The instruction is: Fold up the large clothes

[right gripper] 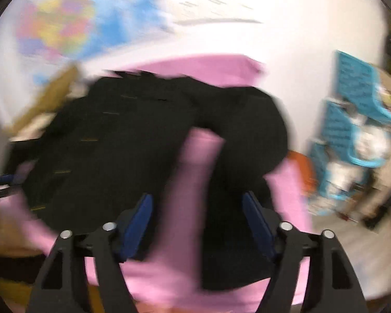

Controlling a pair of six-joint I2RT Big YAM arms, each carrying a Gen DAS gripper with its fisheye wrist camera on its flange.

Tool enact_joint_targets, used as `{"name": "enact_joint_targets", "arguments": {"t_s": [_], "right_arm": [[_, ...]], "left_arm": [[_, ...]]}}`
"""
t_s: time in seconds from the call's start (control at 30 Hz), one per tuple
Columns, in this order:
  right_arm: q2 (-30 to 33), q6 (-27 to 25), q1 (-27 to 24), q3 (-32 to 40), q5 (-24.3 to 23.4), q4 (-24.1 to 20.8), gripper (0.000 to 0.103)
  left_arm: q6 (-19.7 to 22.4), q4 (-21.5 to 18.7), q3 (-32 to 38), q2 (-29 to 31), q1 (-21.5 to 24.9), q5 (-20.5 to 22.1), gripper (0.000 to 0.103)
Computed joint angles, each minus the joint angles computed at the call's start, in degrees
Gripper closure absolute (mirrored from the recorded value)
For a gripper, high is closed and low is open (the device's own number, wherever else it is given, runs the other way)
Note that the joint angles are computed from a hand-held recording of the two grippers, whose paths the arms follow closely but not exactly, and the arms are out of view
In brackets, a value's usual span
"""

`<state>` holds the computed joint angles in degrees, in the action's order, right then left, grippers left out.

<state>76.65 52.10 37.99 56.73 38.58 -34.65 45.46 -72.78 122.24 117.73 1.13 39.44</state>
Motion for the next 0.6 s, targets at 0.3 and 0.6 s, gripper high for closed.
{"name": "enact_joint_targets", "arguments": {"t_s": [0.3, 0.6], "right_arm": [[4.97, -0.23, -3.06, -6.58, -15.81, 24.25, 0.027], [-5.77, -3.85, 1.97, -13.25, -10.08, 38.82, 0.094]], "left_arm": [[-2.41, 2.2, -0.46, 1.17, -2.14, -3.25, 0.072], [0.87, -6.95, 2.97, -1.91, 1.89, 14.07, 0.094]]}}
